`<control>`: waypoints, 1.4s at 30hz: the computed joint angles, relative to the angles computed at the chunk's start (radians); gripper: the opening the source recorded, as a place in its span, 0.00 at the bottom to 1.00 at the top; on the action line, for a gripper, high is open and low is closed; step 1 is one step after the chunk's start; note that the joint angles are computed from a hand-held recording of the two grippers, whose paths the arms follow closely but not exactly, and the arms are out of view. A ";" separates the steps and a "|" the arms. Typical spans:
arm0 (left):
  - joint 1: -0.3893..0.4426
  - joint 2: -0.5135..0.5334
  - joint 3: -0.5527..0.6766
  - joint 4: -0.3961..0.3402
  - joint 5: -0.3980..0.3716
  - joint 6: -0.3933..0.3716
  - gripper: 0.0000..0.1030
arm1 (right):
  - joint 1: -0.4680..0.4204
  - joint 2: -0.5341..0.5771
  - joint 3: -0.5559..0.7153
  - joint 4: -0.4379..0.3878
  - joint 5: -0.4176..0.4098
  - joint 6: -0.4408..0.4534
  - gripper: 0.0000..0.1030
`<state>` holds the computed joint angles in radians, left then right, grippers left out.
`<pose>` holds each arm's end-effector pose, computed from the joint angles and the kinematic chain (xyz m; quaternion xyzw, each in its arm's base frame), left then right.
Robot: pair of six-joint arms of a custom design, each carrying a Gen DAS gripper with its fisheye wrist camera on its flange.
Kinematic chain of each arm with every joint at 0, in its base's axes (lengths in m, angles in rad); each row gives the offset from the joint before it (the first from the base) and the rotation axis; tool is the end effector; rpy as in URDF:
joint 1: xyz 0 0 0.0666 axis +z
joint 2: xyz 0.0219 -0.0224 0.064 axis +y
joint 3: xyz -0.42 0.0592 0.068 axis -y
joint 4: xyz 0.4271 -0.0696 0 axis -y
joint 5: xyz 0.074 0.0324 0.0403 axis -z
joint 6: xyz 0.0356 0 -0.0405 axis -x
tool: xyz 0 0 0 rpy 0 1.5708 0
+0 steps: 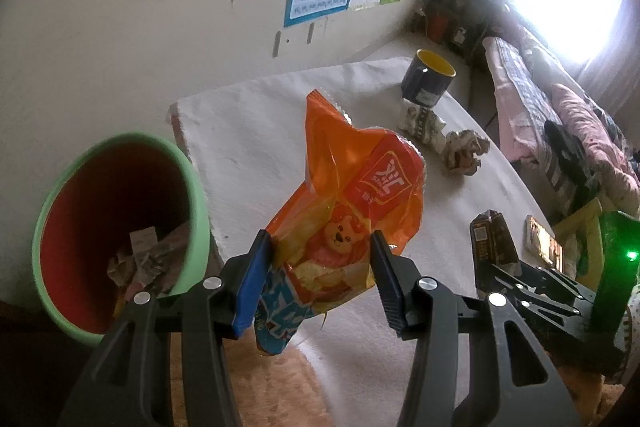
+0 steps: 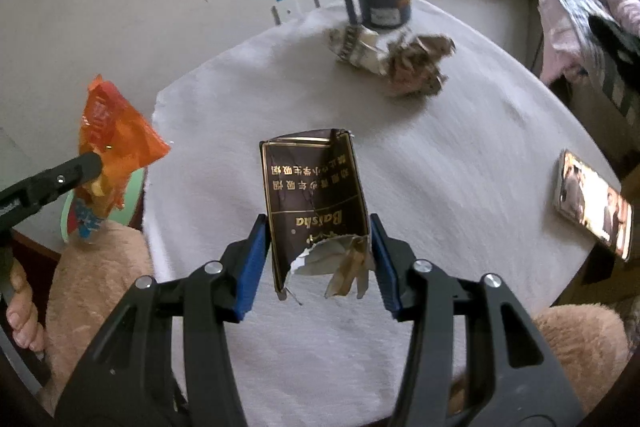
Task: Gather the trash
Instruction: 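Carry the orange bag and brown box over the bucket and open both grippers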
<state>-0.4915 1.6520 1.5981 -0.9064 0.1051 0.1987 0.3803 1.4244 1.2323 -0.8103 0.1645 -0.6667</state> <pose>0.5383 -0.2928 0.4309 0.1546 0.9400 -0.1487 0.2655 0.4719 0.1819 0.3824 0.1593 0.9436 0.0714 0.2814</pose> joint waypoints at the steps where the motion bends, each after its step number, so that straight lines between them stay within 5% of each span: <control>1: 0.003 -0.003 -0.002 0.004 0.002 0.001 0.46 | 0.004 0.001 0.008 -0.001 0.003 0.005 0.46; 42: 0.186 -0.086 -0.121 0.135 0.039 0.121 0.45 | 0.139 0.190 0.321 -0.132 0.030 0.145 0.46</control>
<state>-0.3053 1.5655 1.4772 -0.7710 0.1440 0.3197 0.5192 1.6146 1.5535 -0.9420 0.1949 -0.5222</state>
